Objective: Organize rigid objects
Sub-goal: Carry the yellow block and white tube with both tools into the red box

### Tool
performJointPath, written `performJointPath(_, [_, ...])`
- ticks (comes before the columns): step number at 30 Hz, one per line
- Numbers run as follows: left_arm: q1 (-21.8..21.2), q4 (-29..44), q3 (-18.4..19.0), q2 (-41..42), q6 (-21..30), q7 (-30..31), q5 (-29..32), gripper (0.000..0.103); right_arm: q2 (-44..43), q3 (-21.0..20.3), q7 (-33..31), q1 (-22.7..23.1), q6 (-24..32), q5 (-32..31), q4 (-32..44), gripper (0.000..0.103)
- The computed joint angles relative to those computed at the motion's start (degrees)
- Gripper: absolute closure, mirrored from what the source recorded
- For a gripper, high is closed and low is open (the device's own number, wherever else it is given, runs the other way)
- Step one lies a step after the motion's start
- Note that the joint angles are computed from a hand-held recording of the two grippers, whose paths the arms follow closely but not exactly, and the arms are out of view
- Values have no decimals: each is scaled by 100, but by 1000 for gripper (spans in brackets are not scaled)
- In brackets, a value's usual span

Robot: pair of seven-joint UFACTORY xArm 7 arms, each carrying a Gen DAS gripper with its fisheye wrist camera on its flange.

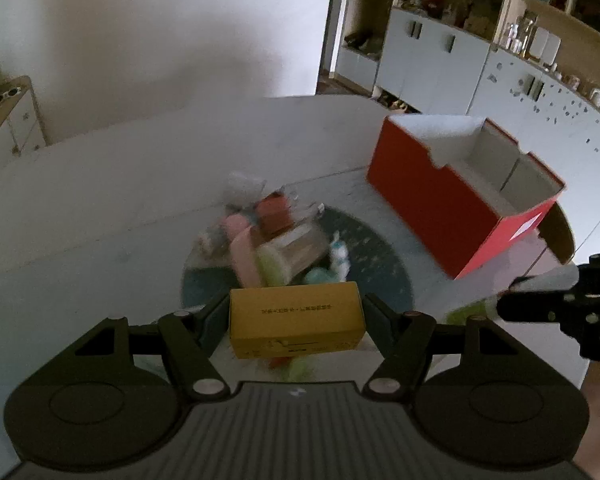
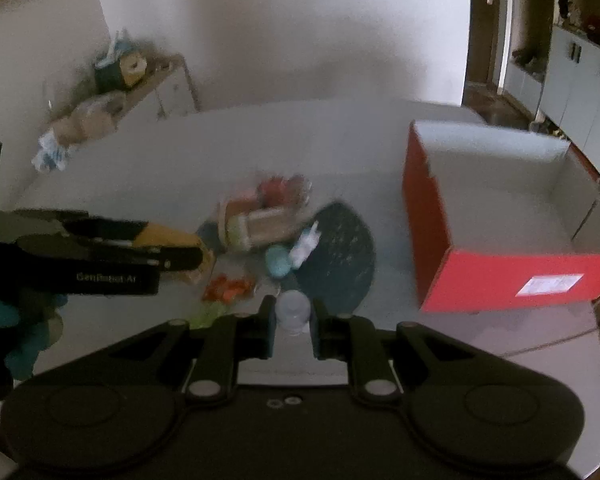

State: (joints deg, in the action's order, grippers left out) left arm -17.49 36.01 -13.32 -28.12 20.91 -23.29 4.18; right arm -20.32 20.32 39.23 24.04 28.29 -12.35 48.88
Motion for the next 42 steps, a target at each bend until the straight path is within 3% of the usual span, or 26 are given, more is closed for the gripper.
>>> performJointPath(11, [212, 1484, -559, 1135, 98, -663, 819, 32, -254, -610, -1071, -368, -593, 240, 34, 87])
performJointPath(20, [-179, 3105, -676, 2588, 432, -1575, 2232, 32, -263, -1015, -1871, -860, -946, 488, -92, 87])
performJointPath(27, [-903, 4448, -360, 3799, 908, -1653, 2626, 32, -101, -1251, -2380, -1175, -1094, 658, -233, 87])
performJointPath(42, [-2244, 7735, 611, 6348, 2342, -643, 2115, 32, 840, -1491, -3146, -1594, -1497, 669, 24, 87])
